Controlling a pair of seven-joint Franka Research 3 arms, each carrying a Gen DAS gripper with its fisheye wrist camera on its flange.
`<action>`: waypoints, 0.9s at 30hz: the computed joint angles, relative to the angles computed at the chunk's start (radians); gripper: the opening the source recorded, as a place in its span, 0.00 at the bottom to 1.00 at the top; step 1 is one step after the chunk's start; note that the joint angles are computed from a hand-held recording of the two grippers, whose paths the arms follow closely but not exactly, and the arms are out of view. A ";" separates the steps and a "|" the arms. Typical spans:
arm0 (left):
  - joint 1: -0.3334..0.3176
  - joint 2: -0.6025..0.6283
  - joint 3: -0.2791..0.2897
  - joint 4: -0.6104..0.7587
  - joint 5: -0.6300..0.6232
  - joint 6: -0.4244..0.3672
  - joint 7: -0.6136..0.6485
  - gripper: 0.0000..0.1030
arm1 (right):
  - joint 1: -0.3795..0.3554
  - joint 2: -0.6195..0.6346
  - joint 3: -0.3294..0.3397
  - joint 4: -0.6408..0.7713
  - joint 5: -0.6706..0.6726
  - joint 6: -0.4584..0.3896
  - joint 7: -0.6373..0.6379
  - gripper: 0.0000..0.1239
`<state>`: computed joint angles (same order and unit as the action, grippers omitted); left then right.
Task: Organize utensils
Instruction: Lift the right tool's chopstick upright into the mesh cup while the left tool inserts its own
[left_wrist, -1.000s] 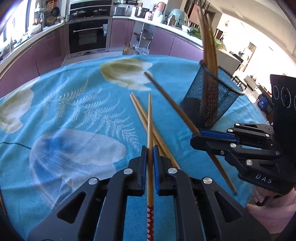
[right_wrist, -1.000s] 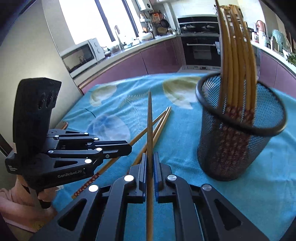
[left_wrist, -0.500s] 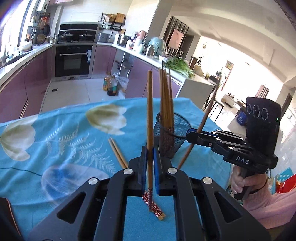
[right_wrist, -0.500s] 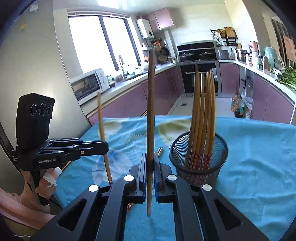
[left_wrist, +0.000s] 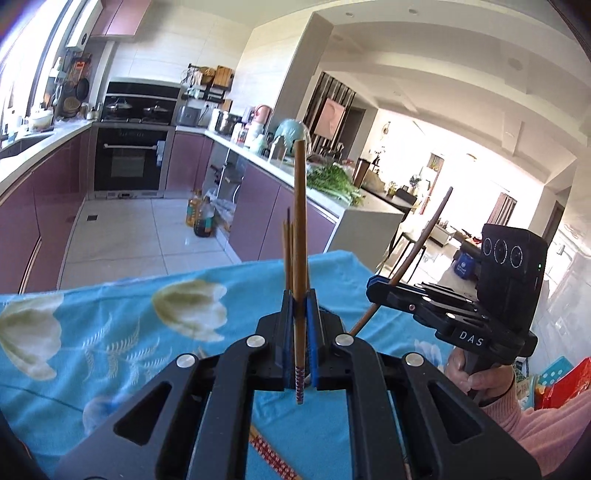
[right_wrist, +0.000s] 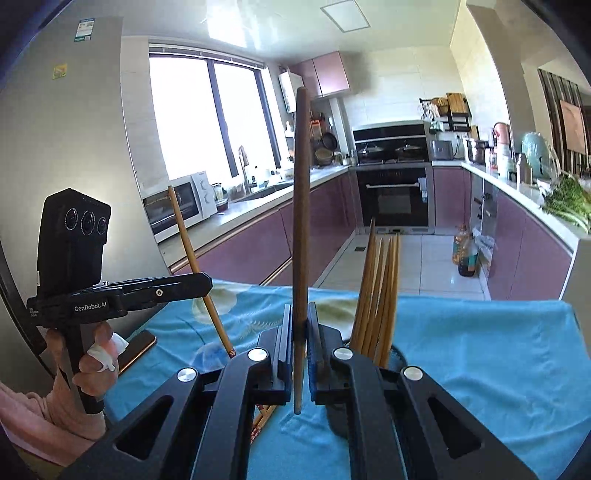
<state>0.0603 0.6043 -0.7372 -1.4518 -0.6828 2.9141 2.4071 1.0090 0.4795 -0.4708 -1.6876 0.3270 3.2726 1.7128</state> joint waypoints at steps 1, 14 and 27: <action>-0.005 0.004 -0.003 0.013 0.004 0.001 0.002 0.07 | 0.011 -0.001 -0.016 -0.001 0.000 0.002 0.000 0.05; -0.158 0.086 0.088 0.214 0.161 -0.022 -0.111 0.07 | 0.073 0.048 -0.148 0.041 0.048 -0.004 -0.015 0.05; -0.339 0.264 0.271 0.477 0.425 -0.249 -0.352 0.07 | -0.114 0.094 0.023 0.131 -0.066 -0.169 0.081 0.05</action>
